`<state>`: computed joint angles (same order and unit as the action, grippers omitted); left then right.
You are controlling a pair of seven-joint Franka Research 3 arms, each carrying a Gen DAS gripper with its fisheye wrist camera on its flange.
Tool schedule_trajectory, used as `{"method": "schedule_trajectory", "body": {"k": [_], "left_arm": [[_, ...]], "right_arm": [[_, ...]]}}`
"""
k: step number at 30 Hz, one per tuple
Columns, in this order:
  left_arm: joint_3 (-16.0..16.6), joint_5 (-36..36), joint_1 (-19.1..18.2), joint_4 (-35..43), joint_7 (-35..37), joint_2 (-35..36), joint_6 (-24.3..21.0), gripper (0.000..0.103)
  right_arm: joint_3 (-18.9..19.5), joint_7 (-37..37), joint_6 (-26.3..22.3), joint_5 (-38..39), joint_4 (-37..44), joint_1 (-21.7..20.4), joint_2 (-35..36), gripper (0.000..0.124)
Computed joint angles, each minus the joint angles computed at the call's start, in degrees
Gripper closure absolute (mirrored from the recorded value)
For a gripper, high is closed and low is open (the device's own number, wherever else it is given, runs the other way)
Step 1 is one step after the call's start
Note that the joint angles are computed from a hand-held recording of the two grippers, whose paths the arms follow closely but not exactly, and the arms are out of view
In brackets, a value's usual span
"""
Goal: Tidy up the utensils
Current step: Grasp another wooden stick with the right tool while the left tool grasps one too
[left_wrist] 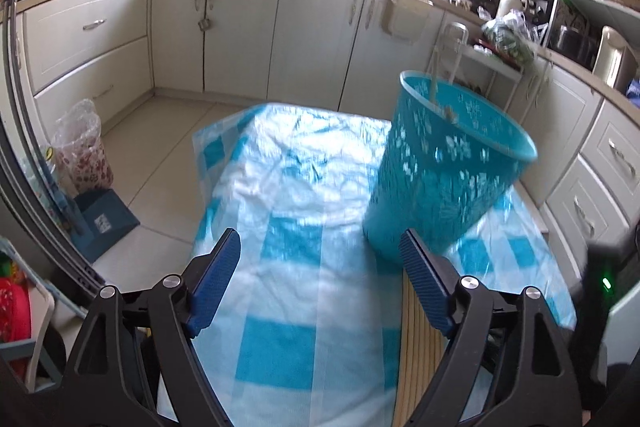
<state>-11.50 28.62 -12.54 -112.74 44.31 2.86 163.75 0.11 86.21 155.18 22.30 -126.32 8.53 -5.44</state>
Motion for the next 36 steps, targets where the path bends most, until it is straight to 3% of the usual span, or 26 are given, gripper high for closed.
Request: {"method": "schedule_trajectory", "body": {"k": [5,6,10,14,24,36], "left_arm": [[-1.14,-5.35,-0.42,-0.16,6.93,0.62,-2.33,0.024],[-1.70,-7.79,-0.55,0.61,10.36,1.41,-3.61,0.024],[-2.32,-9.38,-1.93,3.96,16.06,4.50,-8.91,0.024],[-2.73,-10.55,-3.31,8.33,20.18,8.46,-13.83,0.024],[-1.11,-7.05,-6.56,15.28,18.02,13.96,-20.14,0.032],[-1.39,-9.41,-5.36,14.91,18.45,13.35,-19.45,0.033]], "right_arm": [[1.16,2.27,-0.98,-10.26,0.20,-0.38,-0.09,0.103],[1.35,2.97,-1.76,-13.09,0.38,-0.68,-0.24,0.110],[0.80,1.53,-4.06,-15.49,0.92,-1.12,-0.57,0.116],[-0.54,-2.51,-4.84,-12.12,-0.20,-1.53,-1.72,0.116],[-1.71,-9.36,-4.46,-2.57,-1.63,-1.53,-2.81,0.116],[-1.74,-11.99,-4.74,1.04,-1.91,-2.04,-3.20,0.116]]}}
